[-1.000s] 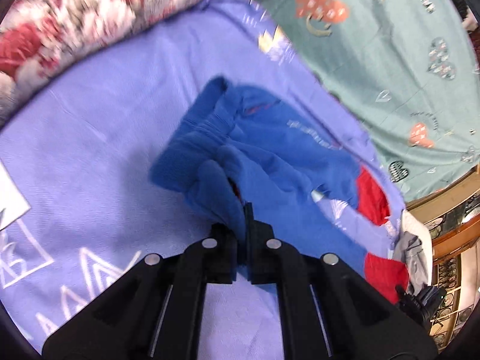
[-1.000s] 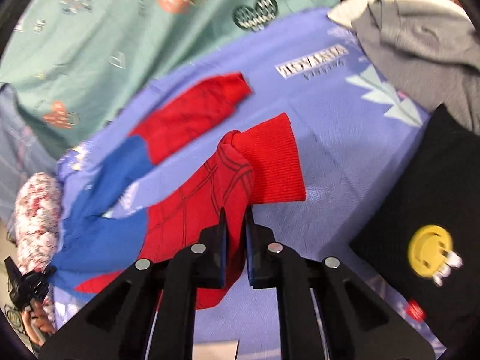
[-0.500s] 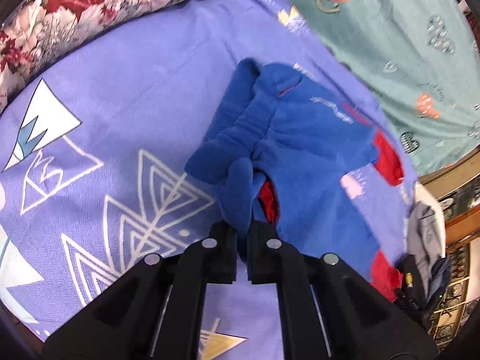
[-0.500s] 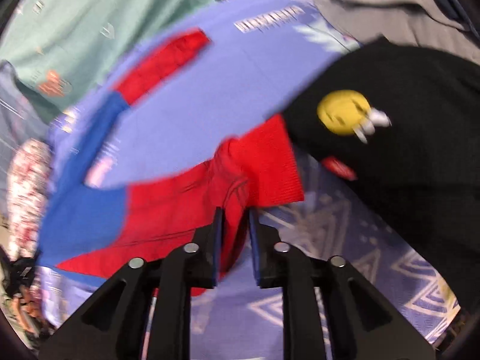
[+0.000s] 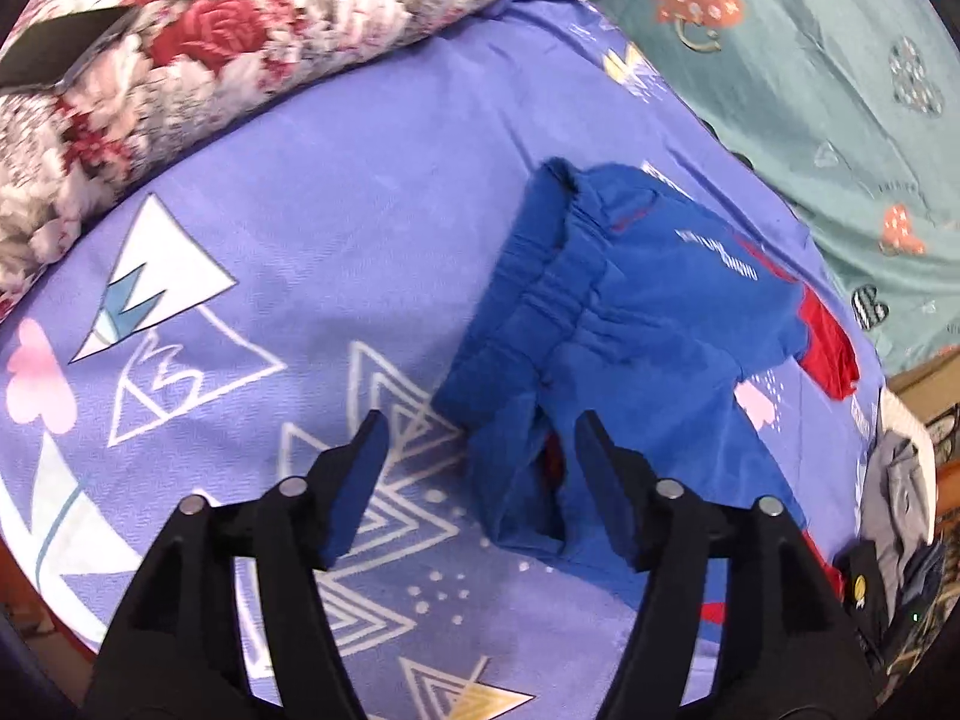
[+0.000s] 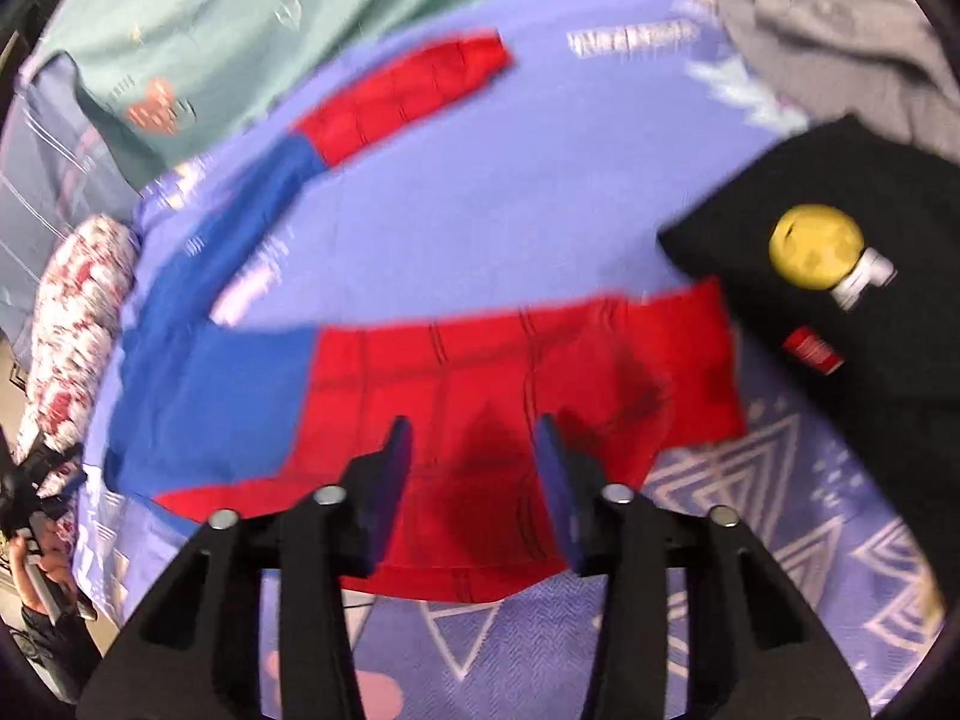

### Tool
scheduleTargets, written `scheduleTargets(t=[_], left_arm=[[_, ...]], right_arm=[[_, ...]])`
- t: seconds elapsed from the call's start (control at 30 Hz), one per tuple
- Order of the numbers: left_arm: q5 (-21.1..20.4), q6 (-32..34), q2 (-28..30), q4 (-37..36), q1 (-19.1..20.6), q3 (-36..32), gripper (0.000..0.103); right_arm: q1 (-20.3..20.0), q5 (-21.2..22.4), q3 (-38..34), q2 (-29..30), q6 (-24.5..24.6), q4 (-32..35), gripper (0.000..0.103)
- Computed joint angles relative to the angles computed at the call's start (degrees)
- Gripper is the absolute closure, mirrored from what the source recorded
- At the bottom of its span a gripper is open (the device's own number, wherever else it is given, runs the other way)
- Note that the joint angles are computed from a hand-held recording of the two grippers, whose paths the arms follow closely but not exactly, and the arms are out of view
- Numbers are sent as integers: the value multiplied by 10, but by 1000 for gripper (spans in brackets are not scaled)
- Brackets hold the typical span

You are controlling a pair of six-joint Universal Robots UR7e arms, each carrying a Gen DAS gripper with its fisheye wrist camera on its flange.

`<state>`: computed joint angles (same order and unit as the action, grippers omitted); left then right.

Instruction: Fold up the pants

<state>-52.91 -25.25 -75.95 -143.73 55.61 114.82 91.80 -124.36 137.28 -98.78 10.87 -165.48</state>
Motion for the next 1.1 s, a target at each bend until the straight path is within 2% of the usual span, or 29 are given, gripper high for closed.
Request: scheduleTargets(t=[0.03,0.07,0.13,0.23,0.33,0.4,0.43,0.47,0.6,0.63,0.7,0.77,0.9,1.0,1.1], left_arm=[[0,18,12,0,-1,-2,24],[12,29,25,19,0,-8,23],[56,-2,54,72,7,-19,27],[92,-11,65,85,-1,-23,27],[67,-5,68,100,-2,-52,27],[70,20,72,80,-12,-72,27],[74,30,75,73,-17,-80,25],[76,48,83,59,-21,-92,23],[64,62,121,67,-28,-148,22],[59,62,130,63,-29,-155,21],[38,78,130,52,-27,-154,12],[38,85,125,59,-25,-143,9],[51,46,90,77,-5,-104,9],[70,-12,70,98,15,-104,10],[78,-18,73,67,21,-116,10]], right_arm=[[-16,11,4,-7,6,5,67],[-18,20,9,-10,8,-6,70],[-22,23,11,-22,11,-4,70],[-14,15,-1,-30,8,2,69],[-10,23,-20,-22,-6,-22,68],[-17,30,-48,-3,-8,-51,57],[-21,32,-60,7,-9,-64,48],[-27,33,-79,24,-15,-77,46],[-40,52,-171,97,-43,-41,44],[-44,54,-194,117,-38,-31,43],[-51,53,-242,152,-25,6,43],[-54,42,-278,180,-13,38,43],[-56,31,-316,221,-39,26,41],[-66,41,-335,241,-35,14,39],[-71,52,-347,254,-29,7,39]])
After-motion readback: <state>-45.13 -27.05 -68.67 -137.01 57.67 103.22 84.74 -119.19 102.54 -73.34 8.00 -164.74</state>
